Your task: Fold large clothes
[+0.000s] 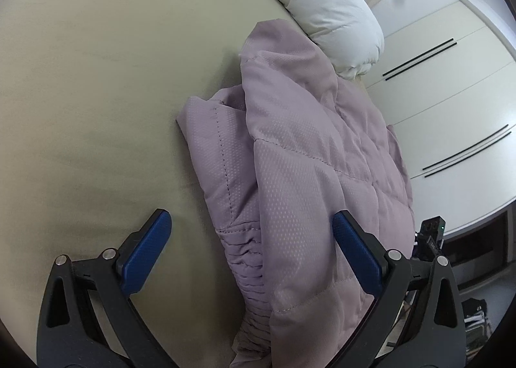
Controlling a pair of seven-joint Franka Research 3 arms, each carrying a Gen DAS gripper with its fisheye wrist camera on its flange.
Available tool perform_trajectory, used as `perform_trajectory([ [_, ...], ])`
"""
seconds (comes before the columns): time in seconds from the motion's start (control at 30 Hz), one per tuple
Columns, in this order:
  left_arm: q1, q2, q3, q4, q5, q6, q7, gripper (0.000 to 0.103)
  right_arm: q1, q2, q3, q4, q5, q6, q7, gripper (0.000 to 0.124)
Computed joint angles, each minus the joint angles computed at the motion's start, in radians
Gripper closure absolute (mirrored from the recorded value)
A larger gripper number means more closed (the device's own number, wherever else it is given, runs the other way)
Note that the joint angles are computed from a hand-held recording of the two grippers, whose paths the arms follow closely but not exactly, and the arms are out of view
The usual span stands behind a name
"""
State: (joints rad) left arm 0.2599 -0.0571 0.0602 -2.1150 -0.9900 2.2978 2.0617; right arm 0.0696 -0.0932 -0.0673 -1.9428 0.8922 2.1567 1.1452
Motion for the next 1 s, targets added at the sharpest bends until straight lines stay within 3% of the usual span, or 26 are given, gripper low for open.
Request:
perform_trajectory([
  [0.23,0.028,0.038,0.007,0.036,-0.052,-0.089,0.110,0.002,-0.017,0.011,-0.014,0.008,0.061,-0.061,-0.070,0.038],
  [0.6,0.063,0.103,-0.023,0.106,-0.063,-0.125,0.107,0.003,-0.026,0.032,-0.007,0.040,0.060,-0.103,-0.104,0.038],
  [0.73,0.094,0.147,-0.025,0.144,-0.141,-0.247,0.150,0.025,-0.025,0.048,-0.001,0.061,0.059,-0.109,-0.104,0.038],
  [1.0,0.110,0.171,-0.048,0.152,-0.185,-0.263,0.150,0.026,-0.028,0.093,0.011,0.113,0.052,-0.148,-0.104,0.038],
])
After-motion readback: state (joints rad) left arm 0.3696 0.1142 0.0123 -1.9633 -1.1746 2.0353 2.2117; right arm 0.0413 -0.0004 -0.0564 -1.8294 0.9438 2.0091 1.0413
